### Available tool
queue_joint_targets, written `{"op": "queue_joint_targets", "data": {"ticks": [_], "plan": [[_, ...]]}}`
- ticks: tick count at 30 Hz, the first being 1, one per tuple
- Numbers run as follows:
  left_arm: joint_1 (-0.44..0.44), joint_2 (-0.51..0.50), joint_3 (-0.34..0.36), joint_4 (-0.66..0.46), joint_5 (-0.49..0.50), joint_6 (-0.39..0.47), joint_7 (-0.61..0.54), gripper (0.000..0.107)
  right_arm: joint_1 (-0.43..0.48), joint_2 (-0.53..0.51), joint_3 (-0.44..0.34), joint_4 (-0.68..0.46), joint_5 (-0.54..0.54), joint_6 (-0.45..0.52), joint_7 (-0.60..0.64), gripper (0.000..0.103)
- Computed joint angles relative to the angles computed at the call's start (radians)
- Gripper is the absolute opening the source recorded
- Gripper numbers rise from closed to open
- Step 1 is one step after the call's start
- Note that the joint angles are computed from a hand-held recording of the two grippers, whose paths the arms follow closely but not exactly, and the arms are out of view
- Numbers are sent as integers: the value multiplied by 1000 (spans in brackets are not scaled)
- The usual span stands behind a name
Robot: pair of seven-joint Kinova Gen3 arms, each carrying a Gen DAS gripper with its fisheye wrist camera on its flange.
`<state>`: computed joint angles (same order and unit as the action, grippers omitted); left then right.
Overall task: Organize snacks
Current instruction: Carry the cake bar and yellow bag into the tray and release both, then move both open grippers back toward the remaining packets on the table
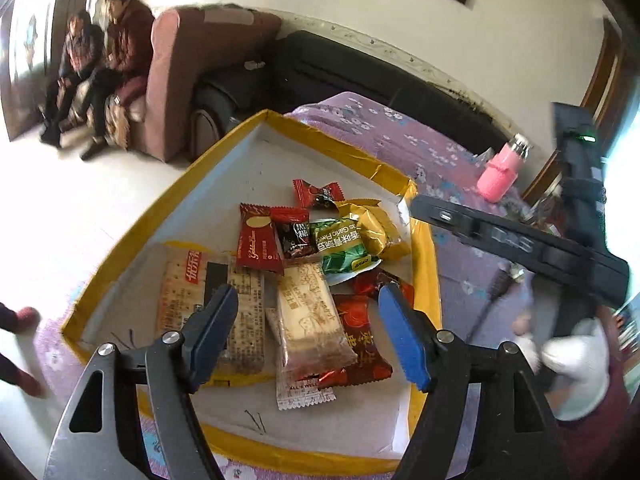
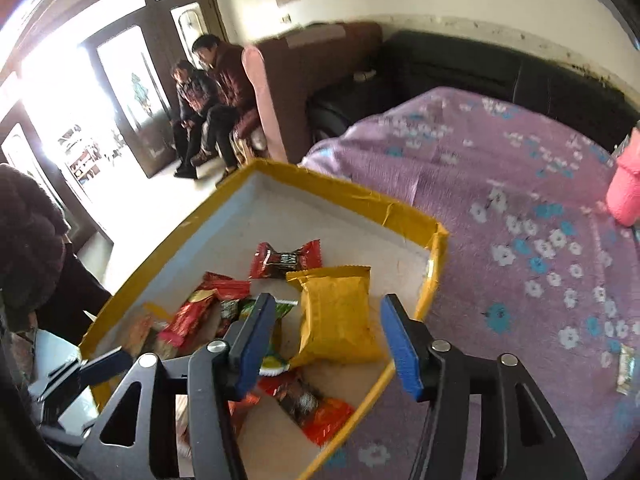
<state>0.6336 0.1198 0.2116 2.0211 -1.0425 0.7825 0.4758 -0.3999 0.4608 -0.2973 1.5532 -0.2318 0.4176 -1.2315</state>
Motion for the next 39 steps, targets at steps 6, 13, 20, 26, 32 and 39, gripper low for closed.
{"op": "queue_joint_targets", "data": {"ticks": [6,13,20,26,32,39], "plan": [[76,75,22,-139,37,187,-120,73,190,-84,-126,151,-131,-61,155,60],[190,179,-6,-313,40,355,-258,74,398,-132,-176,256,-350,-64,354,61],[275,256,-47,-451,36,431,-378,79,572,-161,-175,320,-578,-43,570,63],[307,290,-80,-520,66,417,-461,79,661,-166,-138,337,-741,-1,722,64],[266,241,-87,-451,97,201,-447,78,751,-146,-43,278,-856,70,748,64],[256,274,-104,-480,160,114,-516,78,620,-49,232,78,-694,153,472,66]]}}
